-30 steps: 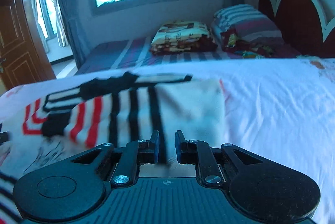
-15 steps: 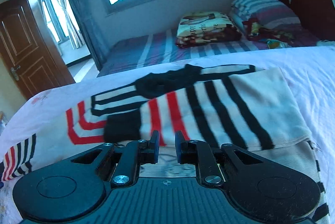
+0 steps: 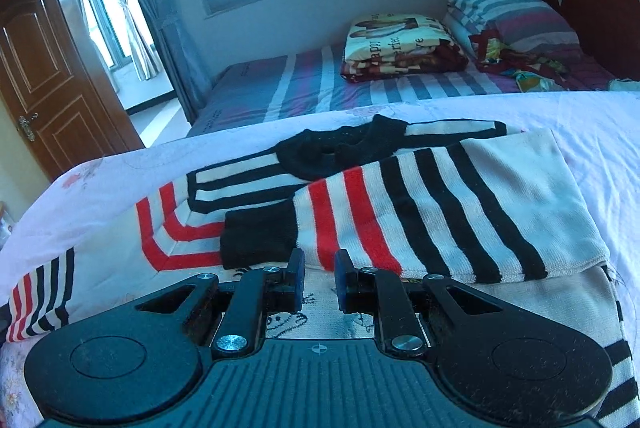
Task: Fold small clothes
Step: 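Grasp the other black sleeve cuff with the left tool and lift, then fold the held sleeve across the sweater body with the left tool, release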
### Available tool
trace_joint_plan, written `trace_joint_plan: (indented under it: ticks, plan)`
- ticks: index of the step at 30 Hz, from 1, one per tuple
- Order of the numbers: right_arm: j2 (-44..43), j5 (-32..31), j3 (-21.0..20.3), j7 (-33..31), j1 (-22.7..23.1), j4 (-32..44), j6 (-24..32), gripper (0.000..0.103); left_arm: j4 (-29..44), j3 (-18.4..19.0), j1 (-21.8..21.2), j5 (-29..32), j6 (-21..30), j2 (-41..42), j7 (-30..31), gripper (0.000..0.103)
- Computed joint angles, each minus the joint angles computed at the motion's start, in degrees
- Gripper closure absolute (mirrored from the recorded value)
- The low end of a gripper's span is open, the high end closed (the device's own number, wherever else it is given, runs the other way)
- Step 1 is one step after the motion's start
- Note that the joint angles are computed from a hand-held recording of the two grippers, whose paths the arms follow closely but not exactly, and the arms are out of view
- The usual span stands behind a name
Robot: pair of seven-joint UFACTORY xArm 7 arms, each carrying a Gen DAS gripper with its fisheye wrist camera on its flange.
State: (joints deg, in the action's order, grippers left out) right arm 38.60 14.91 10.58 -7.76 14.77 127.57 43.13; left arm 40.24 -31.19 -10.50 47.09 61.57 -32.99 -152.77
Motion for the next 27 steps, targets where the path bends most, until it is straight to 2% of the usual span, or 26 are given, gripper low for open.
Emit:
trace_joint_plan:
  ticks: [6, 8, 10, 14, 16, 18, 20, 23, 27]
  plan:
    - [-1.0, 0.3, -0.1, -0.4, -0.8, -1.7, -0.6, 0.087, 0.7, 1.7, 0.3, 0.1, -0.5, 0.7, 2.1, 0.093]
    - [-1.5, 0.7, 0.2, -0.7, -1.2, -2.6, -1.1, 0.087, 1.2, 1.7, 0.6, 0.3, -0.3, 1.2, 2.7, 0.090]
    - [-1.8, 1.4, 0.5, -1.3, -1.8, -3.4, -1.6, 0.087, 1.6, 1.0, 0.7, 0.5, 0.4, 1.7, 2.3, 0.090]
    - [-0.8, 2.7, 1.1, -2.4, -2.7, -2.9, -1.5, 0.087, 3.1, 0.3, 0.5, 0.9, 2.5, 3.0, 1.8, 0.082]
    - [0.7, 2.9, 1.0, -2.5, -2.9, -1.0, -0.5, 0.087, 4.8, 0.6, 0.0, 0.6, 4.2, 4.7, 3.4, 0.085]
    - [2.0, 3.4, 1.3, -2.9, -3.4, 0.6, 0.0, 0.087, 7.2, 1.4, -0.7, 0.0, 6.6, 6.9, 6.7, 0.092]
    - [2.7, 4.2, 1.7, -4.0, -4.1, 1.4, 0.0, 0.087, 9.4, 1.0, -1.1, 1.1, 9.0, 8.4, 6.1, 0.093]
    - [4.8, 3.9, 0.9, -4.0, -4.6, 4.3, 0.4, 0.087, 15.5, 0.3, -2.3, 4.8, 13.4, 13.0, 9.4, 0.093]
    - [10.3, 2.9, 0.1, -2.5, -5.6, 13.2, 3.2, 0.087, 26.8, 0.5, -4.0, 11.7, 16.0, 23.3, 17.1, 0.093]
